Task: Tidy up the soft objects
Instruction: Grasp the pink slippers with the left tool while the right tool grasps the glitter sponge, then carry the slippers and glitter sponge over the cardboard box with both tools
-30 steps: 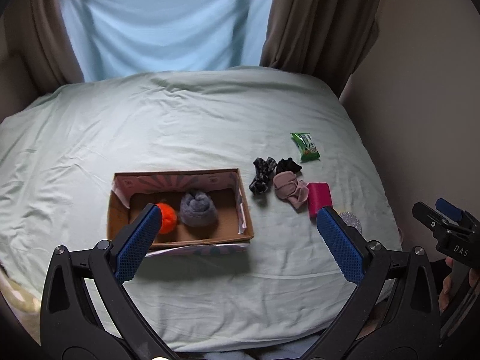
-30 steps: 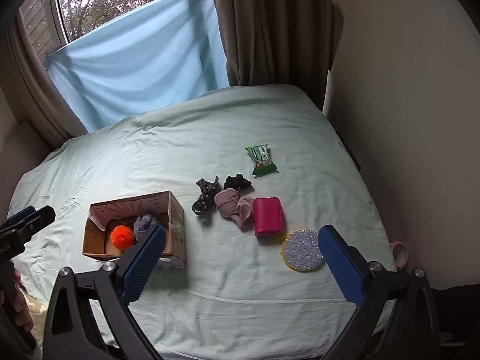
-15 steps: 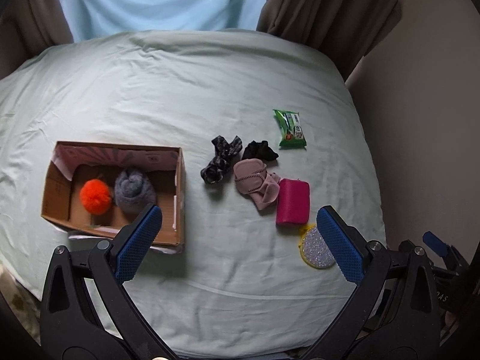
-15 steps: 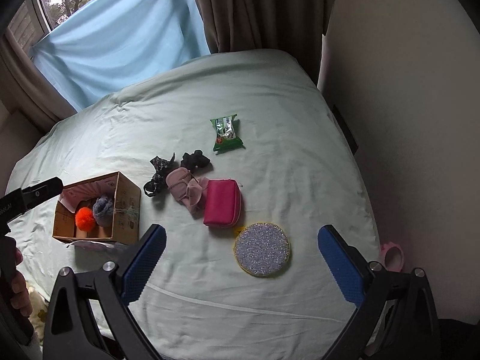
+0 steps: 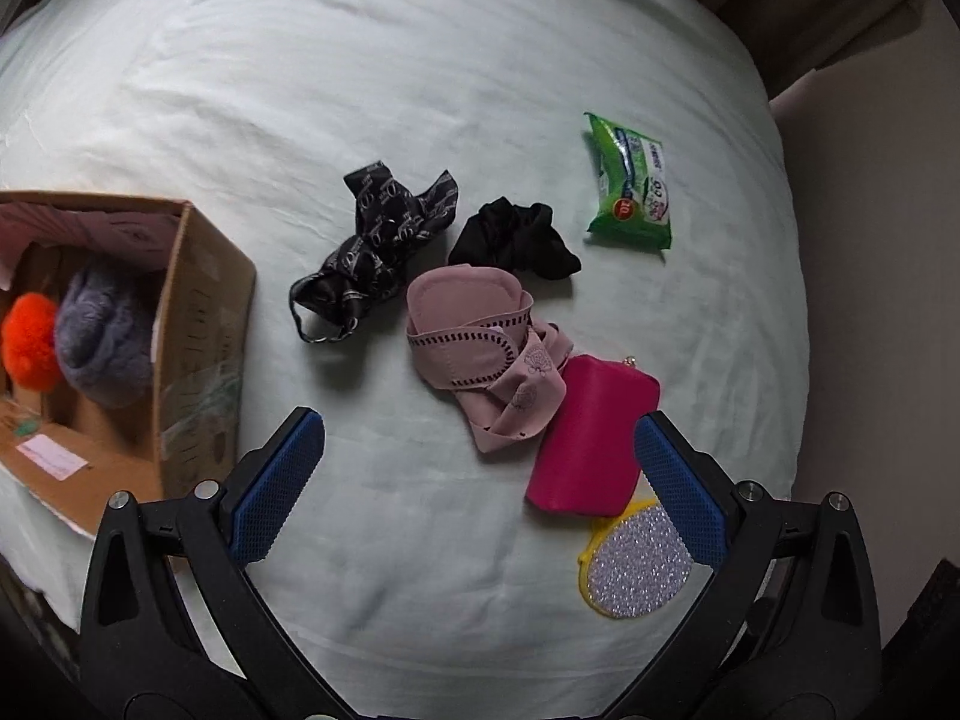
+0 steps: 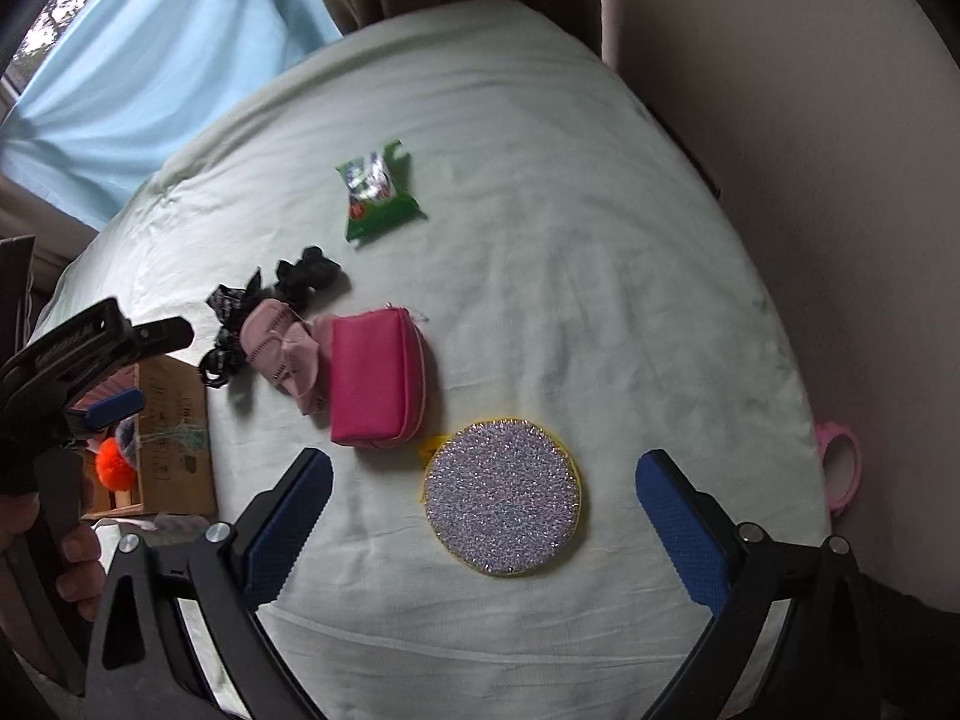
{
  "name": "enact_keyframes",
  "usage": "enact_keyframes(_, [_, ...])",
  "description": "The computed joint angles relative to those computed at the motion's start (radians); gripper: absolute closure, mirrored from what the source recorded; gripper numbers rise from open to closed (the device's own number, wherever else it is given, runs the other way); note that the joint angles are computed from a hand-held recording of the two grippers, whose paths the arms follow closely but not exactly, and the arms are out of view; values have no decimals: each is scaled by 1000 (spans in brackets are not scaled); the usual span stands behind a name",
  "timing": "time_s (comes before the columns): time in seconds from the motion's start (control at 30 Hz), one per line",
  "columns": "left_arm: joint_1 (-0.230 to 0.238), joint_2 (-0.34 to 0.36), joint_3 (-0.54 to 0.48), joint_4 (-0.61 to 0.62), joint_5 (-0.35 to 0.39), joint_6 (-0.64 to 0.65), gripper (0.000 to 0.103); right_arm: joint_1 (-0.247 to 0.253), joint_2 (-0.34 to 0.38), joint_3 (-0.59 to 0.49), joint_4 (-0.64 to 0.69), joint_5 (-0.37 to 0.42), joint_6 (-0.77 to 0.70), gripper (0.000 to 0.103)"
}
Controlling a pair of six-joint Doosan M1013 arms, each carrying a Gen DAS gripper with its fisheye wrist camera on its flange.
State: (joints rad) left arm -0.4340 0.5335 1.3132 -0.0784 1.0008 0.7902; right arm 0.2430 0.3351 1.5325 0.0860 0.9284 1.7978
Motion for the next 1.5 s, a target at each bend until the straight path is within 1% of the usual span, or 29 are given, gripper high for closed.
enact_keyframes(0.2, [15, 85, -45, -36, 24, -2, 0, -1, 56, -9, 2, 27, 45, 2])
enact_keyframes(0.33, [18, 132, -78, -59, 53, 40, 1, -3, 92, -17, 1, 43, 64, 2])
enact_keyframes(0.47, [14, 158, -95, -56, 79, 76, 3, -4, 129, -26, 5, 71, 72, 2])
enact_keyframes(0.53, [13, 166, -100, -56, 92, 86, 8, -1, 143, -29, 1, 84, 79, 2])
enact_keyframes(0.57, [13, 170, -103, -59, 99, 93, 9, 0, 147, -30, 3, 89, 82, 2])
enact_keyframes(0.7, [10, 181, -111, -44, 106, 117, 10, 11, 161, -34, -21, 111, 94, 2])
enact_keyframes(0.8, [2, 185, -124, -4, 114, 135, 20, 20, 178, -41, -48, 134, 90, 2])
enact_keyframes(0.83, [1, 183, -122, 0, 110, 142, 27, 23, 179, -41, -57, 133, 91, 2])
enact_keyframes(0.87, [1, 180, -121, 3, 106, 146, 31, 25, 180, -42, -64, 132, 94, 2])
enact_keyframes(0.9, [1, 177, -119, 3, 102, 152, 38, 26, 179, -42, -72, 133, 98, 3])
enact_keyframes(0.93, [0, 175, -119, 3, 101, 156, 43, 28, 177, -42, -81, 133, 99, 5])
enact_keyframes(1.03, [2, 165, -108, -7, 95, 172, 49, 39, 176, -44, -92, 136, 101, 12])
enact_keyframes(1.13, [8, 154, -97, -12, 105, 178, 52, 45, 168, -35, -95, 140, 99, 18])
enact_keyframes(1.17, [8, 149, -93, -12, 105, 176, 53, 45, 169, -37, -93, 142, 97, 20])
enact_keyframes(1.23, [8, 139, -82, -8, 102, 178, 54, 45, 165, -35, -87, 142, 93, 28])
enact_keyframes(1.27, [7, 127, -64, -6, 94, 180, 54, 54, 165, -38, -88, 143, 97, 30])
enact_keyframes(1.33, [4, 106, -36, -3, 82, 183, 55, 62, 157, -31, -87, 140, 91, 39])
enact_keyframes(1.37, [3, 97, -28, -1, 79, 183, 55, 64, 152, -27, -83, 137, 86, 42])
enact_keyframes(1.43, [1, 77, -7, 2, 71, 182, 55, 64, 138, -15, -60, 131, 72, 53])
enact_keyframes(1.5, [-3, 63, 0, 8, 70, 177, 55, 60, 125, -5, -42, 126, 66, 56])
